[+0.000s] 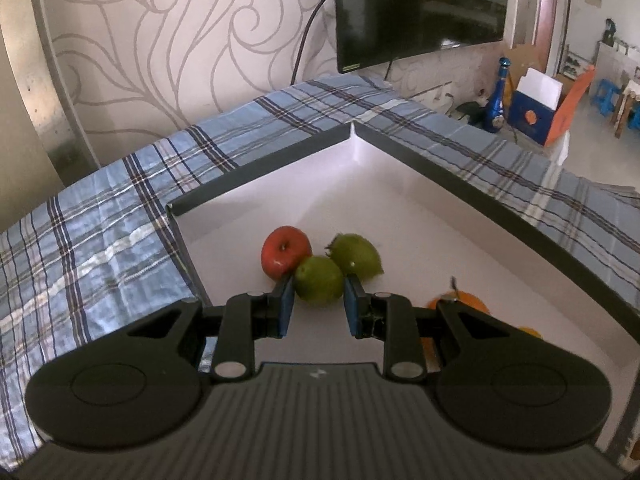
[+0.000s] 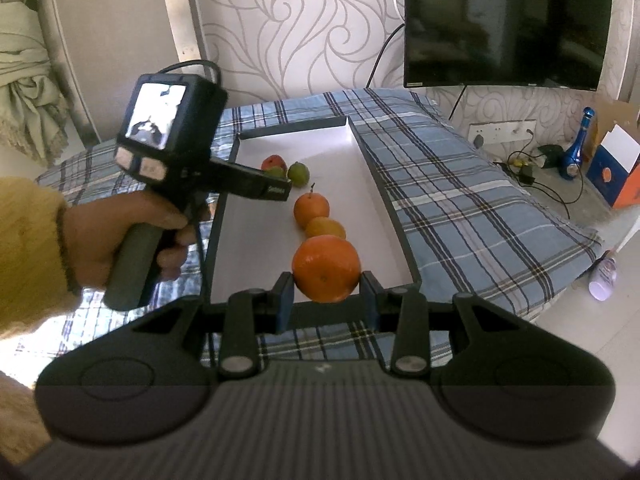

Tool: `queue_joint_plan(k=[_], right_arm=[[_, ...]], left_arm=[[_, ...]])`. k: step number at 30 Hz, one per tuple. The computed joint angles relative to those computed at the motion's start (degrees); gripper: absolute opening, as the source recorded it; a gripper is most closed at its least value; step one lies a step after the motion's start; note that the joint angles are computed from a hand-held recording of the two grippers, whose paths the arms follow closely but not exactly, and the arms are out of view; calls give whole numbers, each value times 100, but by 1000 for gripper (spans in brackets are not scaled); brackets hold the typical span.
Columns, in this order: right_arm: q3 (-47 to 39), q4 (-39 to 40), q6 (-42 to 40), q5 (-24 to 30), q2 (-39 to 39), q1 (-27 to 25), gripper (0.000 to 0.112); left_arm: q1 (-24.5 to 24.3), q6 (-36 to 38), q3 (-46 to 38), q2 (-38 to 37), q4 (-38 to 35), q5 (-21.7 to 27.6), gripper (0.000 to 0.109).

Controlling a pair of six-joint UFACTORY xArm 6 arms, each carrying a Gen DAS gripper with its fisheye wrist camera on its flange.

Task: Organize fruits
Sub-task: 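Lower the tangerine into the white tray and open the right gripper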

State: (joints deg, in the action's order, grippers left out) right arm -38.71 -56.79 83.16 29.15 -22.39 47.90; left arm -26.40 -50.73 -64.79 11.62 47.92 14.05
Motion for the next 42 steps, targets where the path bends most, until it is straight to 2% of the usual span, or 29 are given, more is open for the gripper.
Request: queue_joint_plan(k=[4,8,13,22,27,29,36,42], right_arm=[[-4,-6,-42,-57,14,4,39],[32,-51,-31,-142,-3,-36,39],[70,-140,60,-297,1,-122,39],[39,-468,230,-757,173,-451,39],[-89,-546,119,-1168,428,-687,39],[-166,-488,-22,-1350,587,-757,39],[-389,-173,-482,-1946,1177,-933,39],[-612,-146,-570,-2067,1596,-1007,39]], left_arm=[[-23,-82,-166,87,189,210,31],[-27,-179,27,-107,264,132,32],[-105,-430,471,-585,602,6,33],[-331,-537,1462,-1773,402,54,33],[-460,-683,1993,-2491,313,249,34],[-497,-754,2205,-2776,259,341,38],[-710,-1136,2763,-3627,571,834,41],[-852,-1270,3099,-4175,608,1380,41]])
